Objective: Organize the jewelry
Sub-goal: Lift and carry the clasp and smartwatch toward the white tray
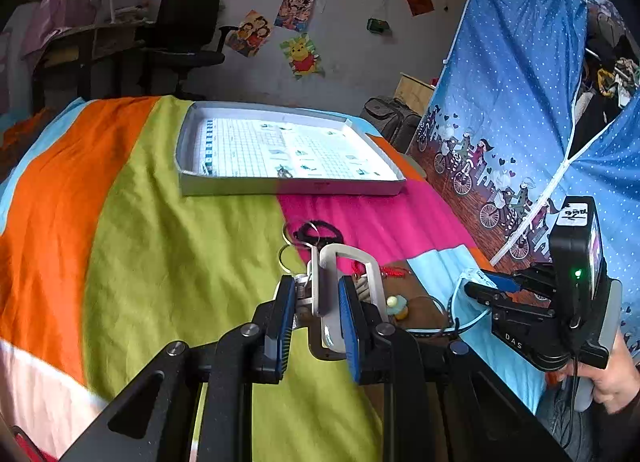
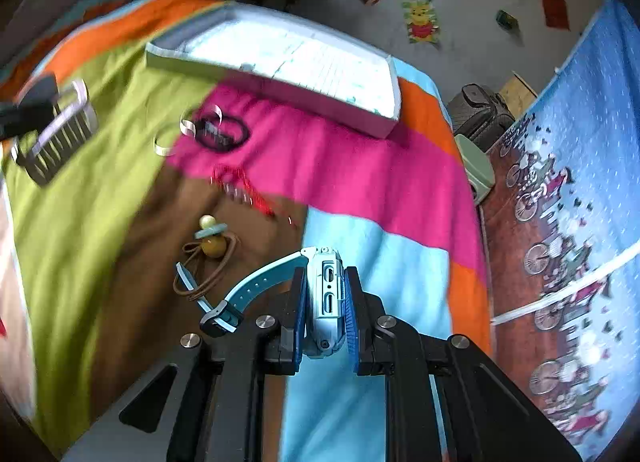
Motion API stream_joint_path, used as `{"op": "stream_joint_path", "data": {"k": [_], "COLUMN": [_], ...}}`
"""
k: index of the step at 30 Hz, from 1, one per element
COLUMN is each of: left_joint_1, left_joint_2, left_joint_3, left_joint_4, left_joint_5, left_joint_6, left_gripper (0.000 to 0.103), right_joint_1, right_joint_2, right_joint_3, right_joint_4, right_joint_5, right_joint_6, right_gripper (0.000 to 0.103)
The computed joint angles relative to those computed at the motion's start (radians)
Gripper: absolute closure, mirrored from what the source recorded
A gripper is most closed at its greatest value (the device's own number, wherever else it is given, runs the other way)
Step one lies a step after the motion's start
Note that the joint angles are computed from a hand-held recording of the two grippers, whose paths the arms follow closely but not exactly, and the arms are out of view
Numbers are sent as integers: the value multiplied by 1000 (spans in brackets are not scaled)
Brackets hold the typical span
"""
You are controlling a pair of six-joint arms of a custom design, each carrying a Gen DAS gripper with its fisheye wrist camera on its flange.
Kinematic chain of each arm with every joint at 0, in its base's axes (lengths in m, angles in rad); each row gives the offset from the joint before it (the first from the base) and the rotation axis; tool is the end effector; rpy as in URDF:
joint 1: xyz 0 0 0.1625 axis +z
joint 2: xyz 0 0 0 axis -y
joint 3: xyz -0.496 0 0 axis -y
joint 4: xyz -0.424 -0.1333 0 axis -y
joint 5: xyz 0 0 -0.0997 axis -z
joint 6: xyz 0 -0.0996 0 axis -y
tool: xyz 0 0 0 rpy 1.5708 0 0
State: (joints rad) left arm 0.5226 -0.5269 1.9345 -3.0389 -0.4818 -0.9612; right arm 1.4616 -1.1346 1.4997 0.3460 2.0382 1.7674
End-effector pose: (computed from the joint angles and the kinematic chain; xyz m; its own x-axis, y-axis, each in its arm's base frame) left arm -0.4093 -0.4914 -0.0465 -0.8681 -0.1939 -0.4569 0.2675 0.5925 -0.7598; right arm 0.0216 -0.6139 0.3271 -0.2358 -0.5510 0.8005 -0.8200 0.5549 0.1404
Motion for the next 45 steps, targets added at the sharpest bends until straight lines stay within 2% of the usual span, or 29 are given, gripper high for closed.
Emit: {"op": "stream_joint_path", "data": {"k": [2, 4, 6, 8, 14, 18, 21, 27, 33, 35, 38, 40, 42, 45], "left_joint_1": [-9, -15, -20, -23, -10, 12, 32, 77, 132, 153, 180, 193, 209, 234], "left_joint_2": [-5, -4, -2, 3, 15, 15, 15, 23, 11, 5, 1, 1, 4, 17], "left_joint_3": [11, 11, 8, 2, -27, -53, -71, -108, -126, -138, -157, -162, -172, -198], "left_joint_4": [7, 18, 20, 13, -13, -13, -41, -109, -180, -190, -197, -217, -234, -273], "left_joint_5": [-6, -9, -10, -12, -1, 10, 10, 9, 11, 6, -2, -7, -14, -15], "left_joint_6": [-23, -35, -37, -27, 16, 46, 88, 207, 277, 307, 352, 383, 413, 464], "left_gripper": [82, 82, 82, 82, 82, 82, 82, 82, 82, 82, 82, 82, 82, 82], "right_joint_1": [10, 19, 25, 28, 20, 22, 37, 87, 149, 166, 185, 188, 190, 189], "right_joint_2": [-13, -37, -50, -51, -39, -18, -6, 70, 173, 211, 267, 290, 313, 354], "right_joint_3": [12, 44, 53, 42, -5, -20, -10, -106, -224, -261, -292, -305, -346, -443], "right_joint_4": [-36, -122, -163, -174, -143, -162, -236, -170, -112, -102, -129, -134, -83, 41], "right_joint_5": [29, 46, 36, 12, -98, -127, -131, -116, -107, -82, -9, 12, 21, -6], "right_joint_6": [-60, -151, -174, -143, 46, 87, -12, -165, -209, -238, -366, -430, -406, -254], "right_gripper": [88, 88, 88, 88, 88, 88, 88, 88, 88, 88, 88, 88, 88, 88]}}
